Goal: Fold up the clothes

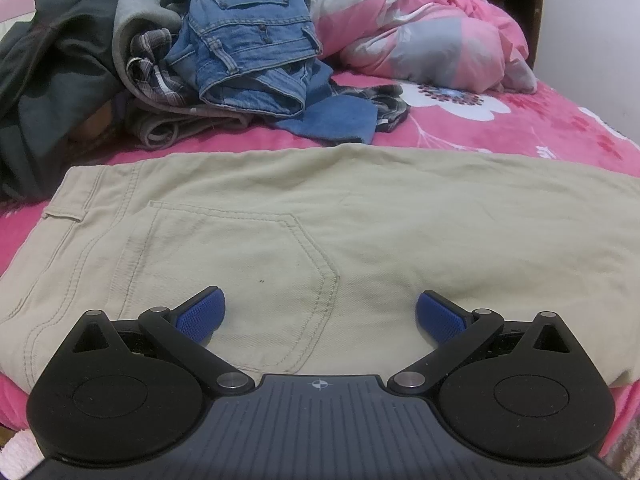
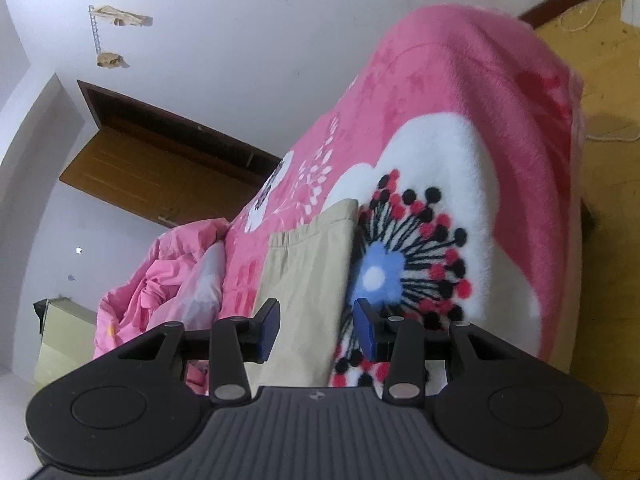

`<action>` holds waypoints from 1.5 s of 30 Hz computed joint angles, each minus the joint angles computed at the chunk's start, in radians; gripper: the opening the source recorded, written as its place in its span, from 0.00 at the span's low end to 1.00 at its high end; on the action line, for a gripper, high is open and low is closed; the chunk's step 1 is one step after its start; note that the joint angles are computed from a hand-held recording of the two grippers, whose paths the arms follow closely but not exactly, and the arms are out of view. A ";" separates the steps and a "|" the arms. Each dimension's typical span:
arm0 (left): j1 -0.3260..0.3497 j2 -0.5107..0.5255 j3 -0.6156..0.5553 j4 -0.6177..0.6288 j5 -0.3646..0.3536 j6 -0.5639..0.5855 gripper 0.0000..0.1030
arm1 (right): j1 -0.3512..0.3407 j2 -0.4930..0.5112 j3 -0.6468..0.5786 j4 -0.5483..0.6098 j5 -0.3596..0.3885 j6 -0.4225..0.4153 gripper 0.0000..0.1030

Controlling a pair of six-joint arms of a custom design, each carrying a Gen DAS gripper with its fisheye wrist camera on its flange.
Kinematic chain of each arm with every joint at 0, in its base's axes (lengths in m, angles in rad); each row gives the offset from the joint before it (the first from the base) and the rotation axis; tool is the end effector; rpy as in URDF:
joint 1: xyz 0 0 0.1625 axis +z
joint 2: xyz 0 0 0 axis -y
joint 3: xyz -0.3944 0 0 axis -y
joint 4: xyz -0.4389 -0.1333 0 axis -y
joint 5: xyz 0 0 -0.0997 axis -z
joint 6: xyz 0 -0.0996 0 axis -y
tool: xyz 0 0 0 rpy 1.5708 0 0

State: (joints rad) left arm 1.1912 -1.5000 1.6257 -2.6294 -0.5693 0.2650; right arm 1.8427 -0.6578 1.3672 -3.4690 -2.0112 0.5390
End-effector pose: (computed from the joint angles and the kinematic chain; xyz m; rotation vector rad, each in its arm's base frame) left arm -0.0079 -0.6060 0.5490 0.1095 2.0478 -1.0558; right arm 0.2932 -0.7134 0.1767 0.6973 2.3917 -1.7475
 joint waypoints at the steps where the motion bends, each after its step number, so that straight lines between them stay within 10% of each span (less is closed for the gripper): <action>1: 0.000 0.001 -0.001 0.001 0.001 0.000 1.00 | -0.003 0.006 -0.010 0.002 0.011 0.000 0.42; 18: 0.003 -0.001 -0.001 0.004 -0.004 0.004 1.00 | 0.021 0.117 -0.220 0.117 -0.192 -0.001 0.41; 33: 0.007 0.000 0.004 -0.020 -0.017 0.024 1.00 | -0.046 0.149 -0.290 0.154 0.030 -0.018 0.39; 38: 0.010 -0.003 0.009 -0.040 -0.031 0.041 1.00 | -0.049 0.129 -0.272 0.217 0.095 -0.043 0.07; 45: 0.012 -0.011 0.020 -0.061 -0.047 0.055 1.00 | 0.014 0.150 -0.324 0.221 0.146 -0.191 0.05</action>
State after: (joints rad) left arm 1.2037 -1.5111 1.6458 -2.6903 -0.6160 0.3202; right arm 1.8565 -0.5080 1.0436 -3.2478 -1.8654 0.3480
